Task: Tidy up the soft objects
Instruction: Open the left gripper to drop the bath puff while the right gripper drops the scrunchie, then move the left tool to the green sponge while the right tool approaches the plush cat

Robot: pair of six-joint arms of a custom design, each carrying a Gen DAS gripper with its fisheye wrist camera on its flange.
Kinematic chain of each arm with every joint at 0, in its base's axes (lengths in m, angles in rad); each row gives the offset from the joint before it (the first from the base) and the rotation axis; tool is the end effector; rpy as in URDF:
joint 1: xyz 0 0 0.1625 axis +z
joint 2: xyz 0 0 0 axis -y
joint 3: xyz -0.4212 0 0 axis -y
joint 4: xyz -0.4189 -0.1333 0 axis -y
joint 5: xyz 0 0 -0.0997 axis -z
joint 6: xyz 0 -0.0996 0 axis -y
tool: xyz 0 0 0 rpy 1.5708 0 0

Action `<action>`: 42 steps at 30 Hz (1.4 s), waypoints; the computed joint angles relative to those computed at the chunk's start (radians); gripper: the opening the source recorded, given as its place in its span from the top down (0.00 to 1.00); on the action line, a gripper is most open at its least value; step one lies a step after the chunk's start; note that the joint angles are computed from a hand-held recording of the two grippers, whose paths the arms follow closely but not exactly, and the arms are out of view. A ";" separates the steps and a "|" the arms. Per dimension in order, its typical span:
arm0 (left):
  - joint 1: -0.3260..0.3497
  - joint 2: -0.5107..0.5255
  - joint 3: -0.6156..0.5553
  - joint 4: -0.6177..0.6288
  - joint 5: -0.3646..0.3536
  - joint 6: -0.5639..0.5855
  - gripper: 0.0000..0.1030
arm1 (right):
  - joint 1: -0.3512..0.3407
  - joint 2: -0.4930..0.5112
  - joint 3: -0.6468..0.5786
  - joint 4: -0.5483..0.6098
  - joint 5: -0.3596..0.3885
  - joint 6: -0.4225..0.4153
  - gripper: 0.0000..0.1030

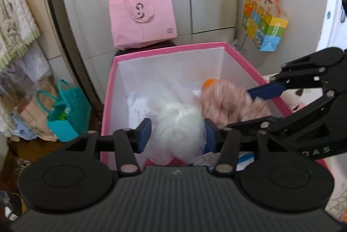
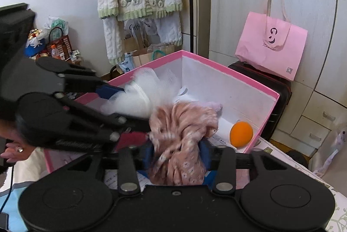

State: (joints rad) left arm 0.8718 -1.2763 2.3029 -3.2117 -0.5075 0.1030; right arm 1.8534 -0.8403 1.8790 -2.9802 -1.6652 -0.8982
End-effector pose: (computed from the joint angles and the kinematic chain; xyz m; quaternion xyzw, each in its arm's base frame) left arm -0.1199 -0.4851 0.2251 0.1796 0.8163 -0.3910 0.3854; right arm 0.2926 -0.5632 0.0589 0.5393 -0.8204 0.1614 0.1000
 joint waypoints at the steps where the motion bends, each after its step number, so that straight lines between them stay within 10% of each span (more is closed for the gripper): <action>1: -0.010 0.008 0.006 -0.030 0.022 0.019 0.40 | -0.001 0.001 -0.002 -0.001 0.001 -0.005 0.45; 7: -0.069 -0.061 0.071 -0.044 0.014 0.012 0.32 | -0.017 -0.071 0.060 -0.031 0.073 0.011 0.44; 27: -0.430 -0.521 0.226 0.781 -0.093 -0.492 0.28 | -0.003 -0.471 0.319 0.130 0.122 0.028 0.35; 42: -0.535 -0.516 0.255 0.895 -0.210 -0.626 0.26 | -0.069 -0.736 0.536 0.064 0.056 -0.026 0.23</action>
State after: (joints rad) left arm 0.3365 -1.7923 2.5574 -2.3165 -0.7179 -0.5235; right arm 1.7844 -1.5760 2.4150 -2.9162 -1.6089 -0.9242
